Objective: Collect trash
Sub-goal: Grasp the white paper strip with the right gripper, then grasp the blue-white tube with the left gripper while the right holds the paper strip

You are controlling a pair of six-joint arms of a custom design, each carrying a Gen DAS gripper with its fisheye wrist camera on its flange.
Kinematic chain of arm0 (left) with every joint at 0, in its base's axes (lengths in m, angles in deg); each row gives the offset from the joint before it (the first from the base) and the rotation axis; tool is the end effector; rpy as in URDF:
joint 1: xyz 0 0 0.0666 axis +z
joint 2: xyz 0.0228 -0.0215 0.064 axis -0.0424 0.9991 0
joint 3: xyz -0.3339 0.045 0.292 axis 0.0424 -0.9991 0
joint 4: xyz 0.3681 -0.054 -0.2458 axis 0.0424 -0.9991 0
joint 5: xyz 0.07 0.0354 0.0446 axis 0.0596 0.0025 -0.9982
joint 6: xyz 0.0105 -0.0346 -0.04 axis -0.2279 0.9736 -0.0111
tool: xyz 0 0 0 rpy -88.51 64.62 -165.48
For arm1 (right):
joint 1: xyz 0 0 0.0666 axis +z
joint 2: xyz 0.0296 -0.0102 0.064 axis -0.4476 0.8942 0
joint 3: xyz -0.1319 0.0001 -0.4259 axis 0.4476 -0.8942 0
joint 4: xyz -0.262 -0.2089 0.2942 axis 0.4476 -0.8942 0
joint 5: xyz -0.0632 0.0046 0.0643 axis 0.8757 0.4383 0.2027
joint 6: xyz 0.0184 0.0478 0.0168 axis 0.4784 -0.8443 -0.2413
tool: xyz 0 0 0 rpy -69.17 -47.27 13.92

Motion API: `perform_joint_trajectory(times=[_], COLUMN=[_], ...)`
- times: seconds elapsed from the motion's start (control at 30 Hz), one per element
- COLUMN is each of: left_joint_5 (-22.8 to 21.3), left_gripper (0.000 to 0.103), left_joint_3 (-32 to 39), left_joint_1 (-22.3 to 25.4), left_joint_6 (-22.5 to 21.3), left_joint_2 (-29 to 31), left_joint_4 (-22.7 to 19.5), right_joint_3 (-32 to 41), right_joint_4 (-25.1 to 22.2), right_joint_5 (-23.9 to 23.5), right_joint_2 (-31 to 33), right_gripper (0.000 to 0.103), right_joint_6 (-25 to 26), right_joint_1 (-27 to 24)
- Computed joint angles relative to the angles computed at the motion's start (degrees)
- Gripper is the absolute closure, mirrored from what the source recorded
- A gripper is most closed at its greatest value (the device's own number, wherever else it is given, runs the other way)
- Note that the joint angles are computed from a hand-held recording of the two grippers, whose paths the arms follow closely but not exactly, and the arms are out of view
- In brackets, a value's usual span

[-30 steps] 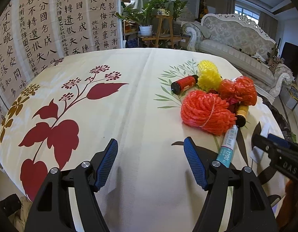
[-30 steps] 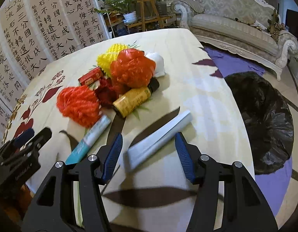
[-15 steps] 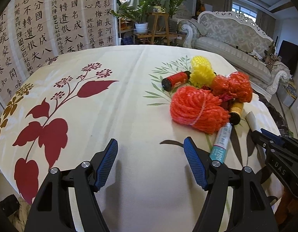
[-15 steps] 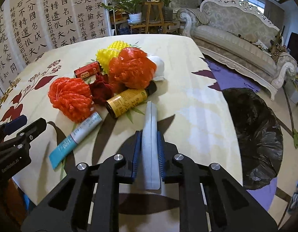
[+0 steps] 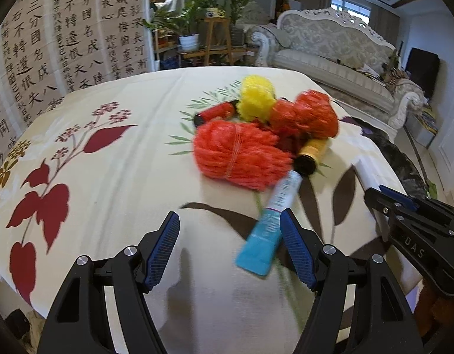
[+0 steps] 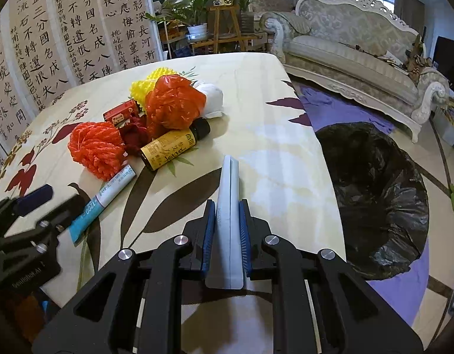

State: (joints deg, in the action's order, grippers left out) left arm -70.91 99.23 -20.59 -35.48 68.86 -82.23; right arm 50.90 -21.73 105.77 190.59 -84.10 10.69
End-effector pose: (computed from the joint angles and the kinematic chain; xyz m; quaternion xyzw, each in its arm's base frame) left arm 0.6505 -0.2194 0.4361 0.2262 0.9050 -0.1027 0.3453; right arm 0.5752 0.4150 0.4247 0.1461 0.9233 -0.0164 0.3548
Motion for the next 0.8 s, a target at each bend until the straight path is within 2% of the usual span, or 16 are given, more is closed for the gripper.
perform_joint_trajectory(times=[0.03, 0.13, 0.17, 0.43, 0.57, 0.8], left_joint_5=[0.08, 0.06, -0.37, -1.94, -1.44, 2.15], left_gripper=[0.035, 0.049, 0.05, 0.077, 0.081, 0.085], left_joint_3=[0.17, 1.3, 1.4, -1.09, -2.43, -3.11], left_joint_1=[-0.18, -0.75, -0.95, -2.01, -2.22, -1.73], left_joint_6=[-0.03, -0.67, -0.99, -4.6, -5.17, -4.64], left_joint_2=[0.17, 1.18, 1.35, 0.11, -0.76, -1.73], left_joint_4=[-0.33, -2.07, -2.11, 1.14, 2.32, 2.17], right_joint_3=[-0.19, -1.06, -1.35, -2.61, -3.05, -3.92], right_joint_4=[0.28, 1.35, 1.67, 3.21, 3.58, 3.69], right_joint_5=[-0.03, -0.32, -0.45, -0.97, -0.98, -0.73], right_joint_2=[-0.09, -0.6, -0.8, -1.55, -1.84, -2.61], right_gripper=[0.087, 0.087, 0.087, 0.087, 0.087, 0.087], right_joint_6=[-0.03, 0.13, 0.19, 0.78, 0.57, -0.45], right_joint_1=[0.09, 0.09, 0.08, -0.05, 0.02, 0.13])
